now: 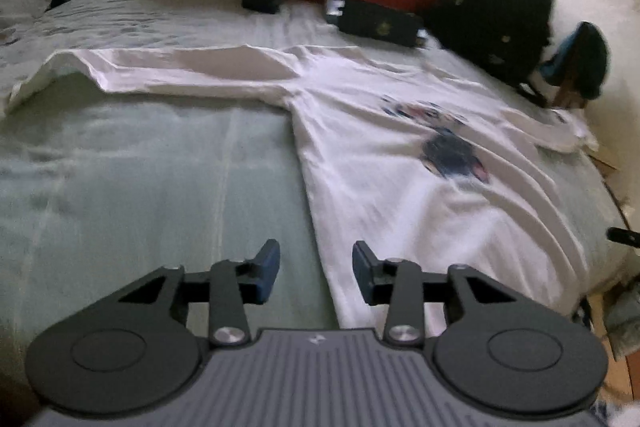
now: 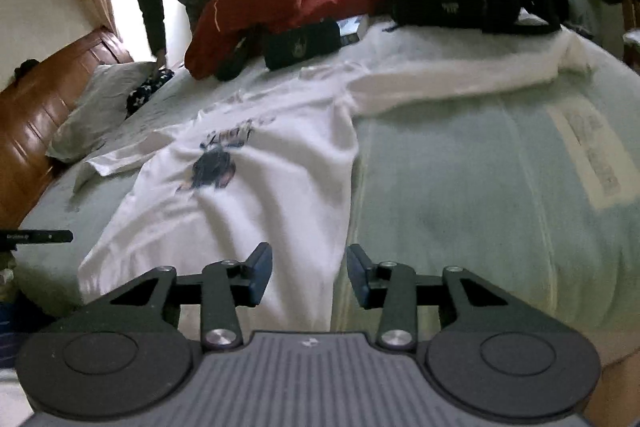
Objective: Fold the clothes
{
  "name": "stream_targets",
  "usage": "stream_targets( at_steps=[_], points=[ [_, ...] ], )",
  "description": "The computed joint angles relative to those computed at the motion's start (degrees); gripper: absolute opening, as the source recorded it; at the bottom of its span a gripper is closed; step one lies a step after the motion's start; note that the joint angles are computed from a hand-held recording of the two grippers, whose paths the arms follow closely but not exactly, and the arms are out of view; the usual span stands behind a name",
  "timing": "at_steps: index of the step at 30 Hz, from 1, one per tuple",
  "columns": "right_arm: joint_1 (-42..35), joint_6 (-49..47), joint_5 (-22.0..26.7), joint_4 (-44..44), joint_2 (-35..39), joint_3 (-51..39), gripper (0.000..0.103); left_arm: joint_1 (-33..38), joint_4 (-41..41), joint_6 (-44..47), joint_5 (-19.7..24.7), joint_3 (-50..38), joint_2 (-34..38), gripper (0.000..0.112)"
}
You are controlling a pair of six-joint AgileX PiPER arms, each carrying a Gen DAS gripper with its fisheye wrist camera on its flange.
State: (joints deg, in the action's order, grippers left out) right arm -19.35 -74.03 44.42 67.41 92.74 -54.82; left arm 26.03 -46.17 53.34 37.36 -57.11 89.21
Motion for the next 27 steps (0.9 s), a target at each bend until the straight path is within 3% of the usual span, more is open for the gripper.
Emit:
stream_targets(
  at_steps=[2, 6, 11, 14, 17, 22, 23, 24, 25, 26, 27],
  points=[
    [2.1, 3.7, 0.1, -2.1, 4.3, -5.9, 0.052, -2.7, 1.3, -3.9, -1.9, -5.3, 4.9, 0.040],
    [5.3, 13.7, 1.9, -6.5, 15.1, -19.7, 0.053, -5.8, 2.3, -10.5, -1.5, -17.4, 15.8, 0.042],
    [6.6, 22.8, 4.2, -8.9, 25.2, -32.7, 0.063, -7.1, 5.9, -18.8, -0.9, -29.4, 26.6, 0.048],
    [7.2, 28.1, 4.5, -12.0, 30.8, -39.9, 0.063, -5.9, 3.8, -19.6, 2.7, -35.0, 32.0, 0.051],
    [6.3, 30.4, 8.1, -10.1, 36.9, -47.5, 0.064, -5.0, -1.1, -16.7, 4.4, -37.7, 35.2, 0.060],
    [5.8, 36.2, 15.3, -5.8, 47.3, -62.1, 0.065, -4.5, -6.9, -14.4, 5.9, -41.8, 39.2, 0.058],
    [6.3, 36.9, 15.2, -6.0, 48.2, -63.7, 0.062, -4.7, -7.0, -14.5, 5.8, -42.4, 39.7, 0.056],
    [6.7, 37.6, 15.1, -6.2, 49.1, -65.4, 0.057, -5.1, -6.2, -15.1, 4.8, -42.7, 39.7, 0.041],
    [7.2, 38.5, 14.5, -7.1, 49.6, -66.7, 0.038, -5.6, -4.3, -16.4, 3.8, -43.3, 39.8, 0.021],
    [7.8, 39.3, 13.3, -8.6, 49.6, -67.5, 0.016, -6.0, -2.7, -17.3, 3.1, -43.9, 40.0, 0.014],
    [8.3, 40.3, 12.1, -10.2, 49.7, -68.3, 0.014, -6.1, -2.1, -17.4, 2.7, -44.5, 40.3, 0.011]
  ],
)
